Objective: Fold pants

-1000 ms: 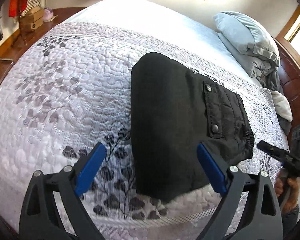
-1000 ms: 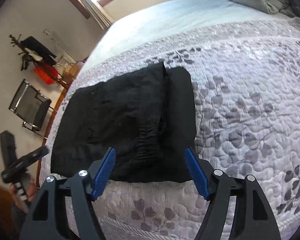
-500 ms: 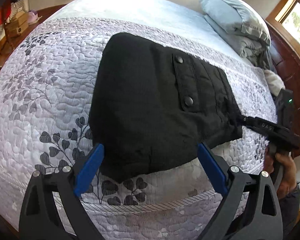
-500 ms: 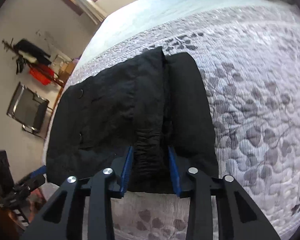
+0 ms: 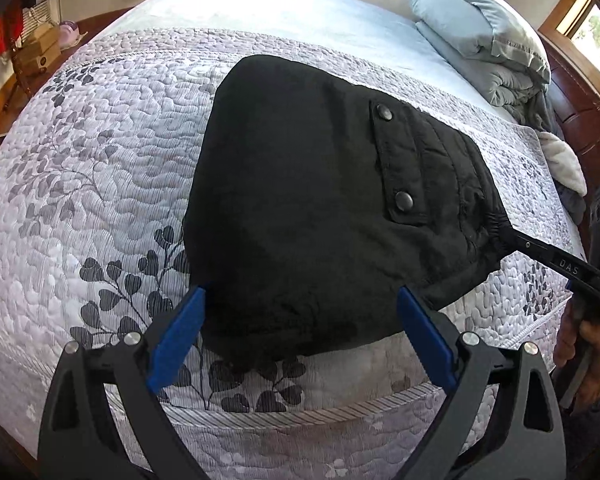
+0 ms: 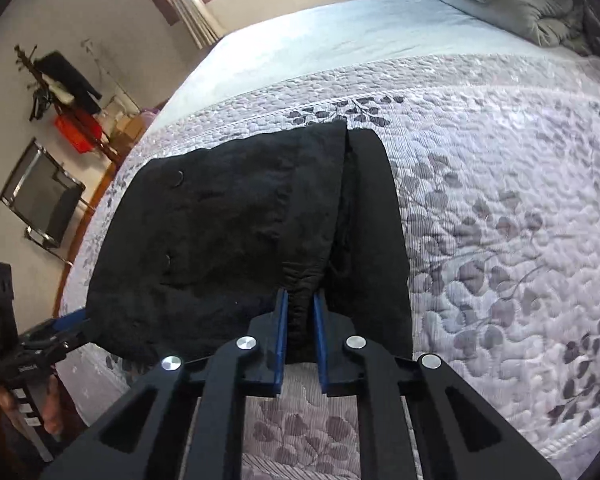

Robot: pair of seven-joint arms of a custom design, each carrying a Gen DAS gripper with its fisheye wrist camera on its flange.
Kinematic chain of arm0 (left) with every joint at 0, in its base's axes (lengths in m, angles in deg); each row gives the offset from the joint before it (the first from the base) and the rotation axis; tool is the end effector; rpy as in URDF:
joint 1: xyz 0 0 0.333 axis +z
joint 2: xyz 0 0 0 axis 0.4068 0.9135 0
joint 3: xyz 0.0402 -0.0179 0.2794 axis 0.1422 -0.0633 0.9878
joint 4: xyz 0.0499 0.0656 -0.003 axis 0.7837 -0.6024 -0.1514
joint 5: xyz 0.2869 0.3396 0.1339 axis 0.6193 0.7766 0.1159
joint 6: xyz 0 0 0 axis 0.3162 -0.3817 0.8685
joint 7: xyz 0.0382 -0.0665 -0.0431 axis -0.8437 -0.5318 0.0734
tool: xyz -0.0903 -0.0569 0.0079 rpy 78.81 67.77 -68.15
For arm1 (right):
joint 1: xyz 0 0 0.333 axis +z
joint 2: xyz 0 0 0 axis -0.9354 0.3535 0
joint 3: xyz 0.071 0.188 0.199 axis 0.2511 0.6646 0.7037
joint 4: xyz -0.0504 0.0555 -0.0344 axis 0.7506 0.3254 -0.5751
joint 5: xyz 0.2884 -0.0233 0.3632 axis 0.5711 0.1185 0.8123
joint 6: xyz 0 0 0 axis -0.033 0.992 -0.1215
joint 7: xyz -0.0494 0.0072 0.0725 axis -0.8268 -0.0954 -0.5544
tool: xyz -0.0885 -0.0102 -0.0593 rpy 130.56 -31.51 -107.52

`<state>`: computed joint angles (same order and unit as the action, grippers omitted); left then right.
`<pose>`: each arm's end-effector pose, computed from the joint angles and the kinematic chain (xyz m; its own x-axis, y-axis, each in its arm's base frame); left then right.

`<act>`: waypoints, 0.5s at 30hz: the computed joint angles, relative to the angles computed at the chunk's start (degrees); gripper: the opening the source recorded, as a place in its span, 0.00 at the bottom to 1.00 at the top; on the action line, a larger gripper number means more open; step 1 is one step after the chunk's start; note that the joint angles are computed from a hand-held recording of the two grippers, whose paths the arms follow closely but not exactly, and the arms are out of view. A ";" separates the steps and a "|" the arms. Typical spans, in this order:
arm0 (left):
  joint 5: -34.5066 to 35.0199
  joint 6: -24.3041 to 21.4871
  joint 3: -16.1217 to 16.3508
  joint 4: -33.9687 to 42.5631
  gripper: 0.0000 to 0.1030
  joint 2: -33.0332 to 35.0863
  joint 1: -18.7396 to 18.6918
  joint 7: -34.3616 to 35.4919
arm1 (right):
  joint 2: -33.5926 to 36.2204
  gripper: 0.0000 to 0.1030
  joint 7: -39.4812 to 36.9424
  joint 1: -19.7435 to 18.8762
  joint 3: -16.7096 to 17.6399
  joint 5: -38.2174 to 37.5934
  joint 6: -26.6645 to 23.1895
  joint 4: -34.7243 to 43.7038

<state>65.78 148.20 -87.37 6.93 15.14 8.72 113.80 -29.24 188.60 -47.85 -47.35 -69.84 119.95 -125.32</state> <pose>0.7126 -0.3206 0.5241 -0.1838 -0.9481 0.2594 -0.9082 0.0628 -0.4138 0.6703 0.3479 0.5213 -0.0775 -0.9189 -0.3869 -0.8452 0.2664 -0.4634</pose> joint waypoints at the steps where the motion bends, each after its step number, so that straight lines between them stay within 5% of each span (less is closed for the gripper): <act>1: 0.27 -0.21 0.09 0.26 0.92 0.22 -0.12 -0.09 | 0.02 0.12 0.09 -0.19 0.09 0.70 0.36 -0.32; 6: 1.67 -0.60 0.45 0.98 0.92 0.63 -0.79 -1.05 | 1.08 0.13 -0.39 -0.86 0.24 2.51 0.76 0.19; 12: 6.18 -2.56 1.17 1.42 0.92 0.21 -2.43 -1.56 | 0.02 0.35 4.09 1.77 -1.56 -5.97 -4.67 1.44; 15: 9.89 -3.81 1.69 1.70 0.92 -0.03 -3.68 -2.04 | -1.54 0.35 6.16 2.37 -1.49 -8.40 -6.01 0.48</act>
<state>75.67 144.39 -85.68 8.63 15.11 5.04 111.76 -30.79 194.76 -45.48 -48.84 -78.24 113.94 -124.83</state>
